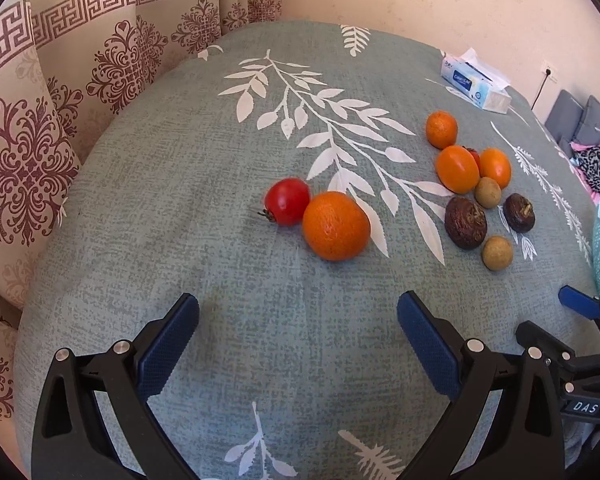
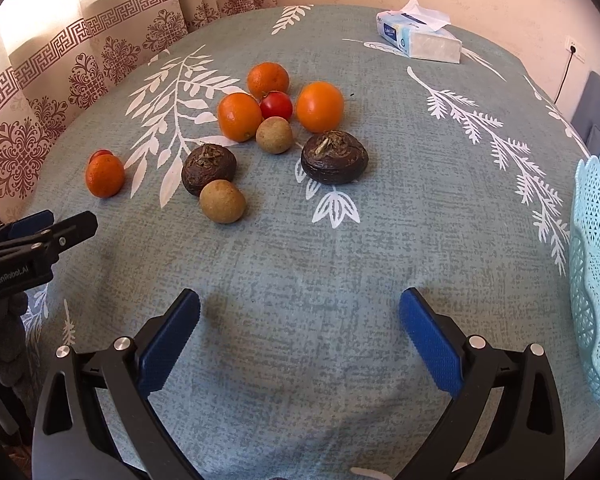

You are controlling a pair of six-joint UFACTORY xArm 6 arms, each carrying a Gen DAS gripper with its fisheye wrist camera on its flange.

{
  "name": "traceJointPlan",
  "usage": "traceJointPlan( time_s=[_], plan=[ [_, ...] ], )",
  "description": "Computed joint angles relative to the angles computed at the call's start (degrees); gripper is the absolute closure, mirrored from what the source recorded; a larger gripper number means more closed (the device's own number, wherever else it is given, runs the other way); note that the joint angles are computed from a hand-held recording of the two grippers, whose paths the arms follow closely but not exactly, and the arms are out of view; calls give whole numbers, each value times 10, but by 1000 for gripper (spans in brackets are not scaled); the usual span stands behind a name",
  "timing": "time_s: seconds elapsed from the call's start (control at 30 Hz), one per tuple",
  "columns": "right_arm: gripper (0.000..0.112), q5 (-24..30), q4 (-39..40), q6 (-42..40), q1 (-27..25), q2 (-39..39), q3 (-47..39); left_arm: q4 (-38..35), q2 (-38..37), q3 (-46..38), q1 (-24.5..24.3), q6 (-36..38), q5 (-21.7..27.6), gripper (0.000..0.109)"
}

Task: Organize fruits
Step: 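Grasp the large orange with the left gripper while the right grasps a dark brown fruit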

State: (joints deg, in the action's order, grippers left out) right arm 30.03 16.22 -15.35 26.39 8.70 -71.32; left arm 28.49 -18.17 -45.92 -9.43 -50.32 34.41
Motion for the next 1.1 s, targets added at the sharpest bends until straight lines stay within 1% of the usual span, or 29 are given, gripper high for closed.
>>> traceJointPlan(
  time_s=[0.1, 0.27, 0.37, 0.43, 0.47, 0.53, 0.57, 0.6, 0.63, 0.67, 0.7, 0.87, 0.93, 1.0, 1.07, 1.1],
  plan=[
    [11, 12, 33, -21, -6, 9, -18, 2, 18, -20, 1, -4, -4, 10],
    [11, 1, 63, -25, -14, 13, -28, 10, 59, -58, 4, -17, -13, 11],
    [11, -15, 65, -22, -18, 14, -28, -13, 86, -77, 9, -8, -16, 24],
    [11, -21, 65, -18, -22, 19, -32, 23, 91, -80, 10, -38, -21, 30],
    [11, -20, 71, -20, -24, 22, -36, 29, 92, -81, 11, -45, -24, 39],
    [11, -20, 80, -22, -29, 28, -43, 36, 91, -77, 14, -55, -32, 50],
    [11, -22, 85, -24, -30, 32, -47, 35, 90, -74, 16, -53, -36, 58],
    [12, -24, 95, -30, -32, 36, -51, 33, 88, -71, 17, -51, -42, 60],
    [14, -24, 102, -34, -33, 40, -58, 30, 86, -68, 18, -48, -46, 61],
    [17, -21, 109, -39, -35, 47, -67, 21, 82, -63, 21, -41, -56, 69],
    [19, -16, 115, -43, -36, 53, -77, 11, 79, -58, 22, -33, -66, 72],
    [37, 24, 100, -38, -38, 103, -147, 3, 76, -58, 19, -24, -64, 72],
    [41, 41, 101, -40, -38, 122, -174, -1, 74, -58, 18, -19, -63, 72],
    [43, 38, 90, -38, -35, 135, -189, 1, 73, -59, 15, -19, -60, 72],
    [50, 38, 90, -47, -32, 145, -202, 1, 71, -59, 13, -17, -60, 72],
    [51, 36, 91, -50, -31, 148, -205, 1, 70, -60, 12, -15, -60, 72]
  ],
)
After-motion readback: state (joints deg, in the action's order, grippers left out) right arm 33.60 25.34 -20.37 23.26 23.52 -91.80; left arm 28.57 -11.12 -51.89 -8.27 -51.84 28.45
